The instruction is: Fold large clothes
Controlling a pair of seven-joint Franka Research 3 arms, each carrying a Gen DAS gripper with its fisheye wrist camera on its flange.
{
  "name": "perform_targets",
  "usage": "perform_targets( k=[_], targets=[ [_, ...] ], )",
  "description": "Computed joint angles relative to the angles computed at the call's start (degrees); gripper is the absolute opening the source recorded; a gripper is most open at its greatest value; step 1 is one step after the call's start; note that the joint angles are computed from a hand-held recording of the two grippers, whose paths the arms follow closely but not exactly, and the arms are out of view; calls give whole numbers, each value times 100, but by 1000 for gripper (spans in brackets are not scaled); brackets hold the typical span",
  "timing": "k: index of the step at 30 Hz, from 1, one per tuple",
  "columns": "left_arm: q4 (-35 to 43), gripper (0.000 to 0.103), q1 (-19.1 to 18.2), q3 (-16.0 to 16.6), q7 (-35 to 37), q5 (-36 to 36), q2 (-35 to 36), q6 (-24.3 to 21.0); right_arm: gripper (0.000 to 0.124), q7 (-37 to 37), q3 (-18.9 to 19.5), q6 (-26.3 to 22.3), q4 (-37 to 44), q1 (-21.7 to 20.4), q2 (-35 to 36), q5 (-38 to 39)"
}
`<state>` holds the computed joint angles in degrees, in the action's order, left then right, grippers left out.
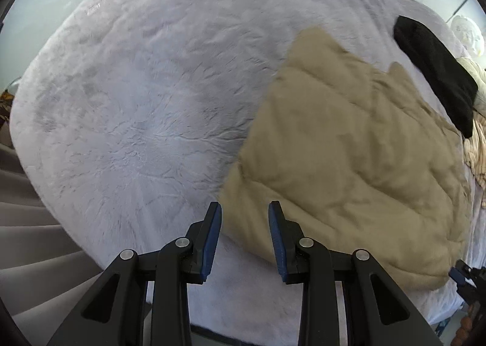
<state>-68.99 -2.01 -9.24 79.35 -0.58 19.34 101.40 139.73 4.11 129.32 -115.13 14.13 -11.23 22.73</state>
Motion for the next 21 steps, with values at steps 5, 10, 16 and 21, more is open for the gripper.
perform_targets(
  k=[5, 10, 16, 21],
  targets=[
    [151, 34, -221, -38, -31, 325, -182, -361, 39, -159, 7, 69, -49, 56, -21, 104],
    [12, 92, -283, -95, 270, 285, -349, -263, 40, -1, 116, 264, 35, 141, 55, 20],
    [351, 103, -322, -123, 770, 260, -111, -103, 43, 590, 255, 329, 407, 205, 344, -476],
    [1391, 103, -296, -134, 1260, 164, 583, -596, 44, 1242, 321, 116, 1109, 372, 895, -894]
  ],
)
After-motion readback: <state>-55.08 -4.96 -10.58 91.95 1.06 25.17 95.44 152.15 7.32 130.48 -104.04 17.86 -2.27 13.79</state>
